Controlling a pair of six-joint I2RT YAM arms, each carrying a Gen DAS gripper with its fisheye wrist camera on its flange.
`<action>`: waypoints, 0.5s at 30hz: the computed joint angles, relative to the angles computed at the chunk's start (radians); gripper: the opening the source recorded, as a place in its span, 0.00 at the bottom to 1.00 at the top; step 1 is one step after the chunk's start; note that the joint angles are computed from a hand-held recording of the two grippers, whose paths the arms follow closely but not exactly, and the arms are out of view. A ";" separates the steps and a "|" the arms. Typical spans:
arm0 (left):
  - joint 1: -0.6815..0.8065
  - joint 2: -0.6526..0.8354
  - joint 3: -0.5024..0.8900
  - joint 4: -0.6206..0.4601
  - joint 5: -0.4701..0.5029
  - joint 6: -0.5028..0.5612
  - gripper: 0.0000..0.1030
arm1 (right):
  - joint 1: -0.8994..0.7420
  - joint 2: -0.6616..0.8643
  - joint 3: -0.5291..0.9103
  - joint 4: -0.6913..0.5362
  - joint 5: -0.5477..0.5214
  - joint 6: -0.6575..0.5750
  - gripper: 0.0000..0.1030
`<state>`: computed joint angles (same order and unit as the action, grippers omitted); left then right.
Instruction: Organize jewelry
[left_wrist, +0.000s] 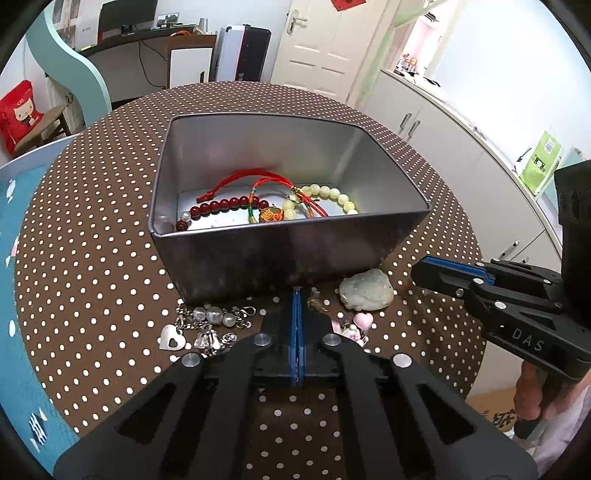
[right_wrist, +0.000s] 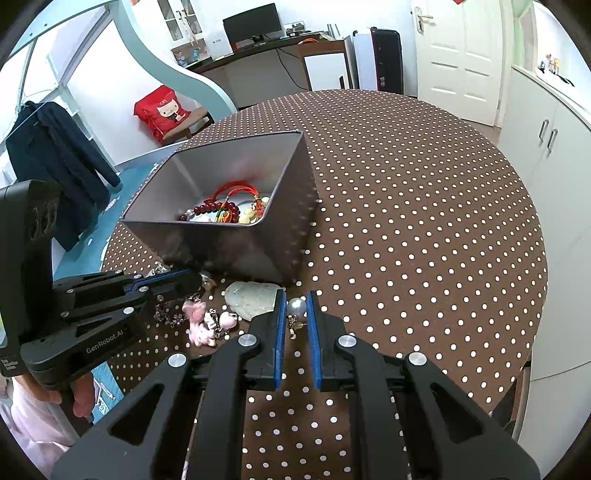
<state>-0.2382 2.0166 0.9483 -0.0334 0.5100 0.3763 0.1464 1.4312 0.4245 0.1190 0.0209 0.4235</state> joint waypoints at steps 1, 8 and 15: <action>0.003 0.001 -0.003 0.003 0.001 0.001 0.00 | 0.001 -0.001 0.002 -0.003 0.001 -0.001 0.10; 0.001 0.004 0.004 -0.014 0.001 0.018 0.01 | 0.009 -0.020 -0.012 -0.002 0.007 -0.002 0.10; -0.035 0.010 0.021 -0.015 -0.023 -0.025 0.12 | 0.015 -0.044 -0.013 -0.022 0.015 -0.004 0.10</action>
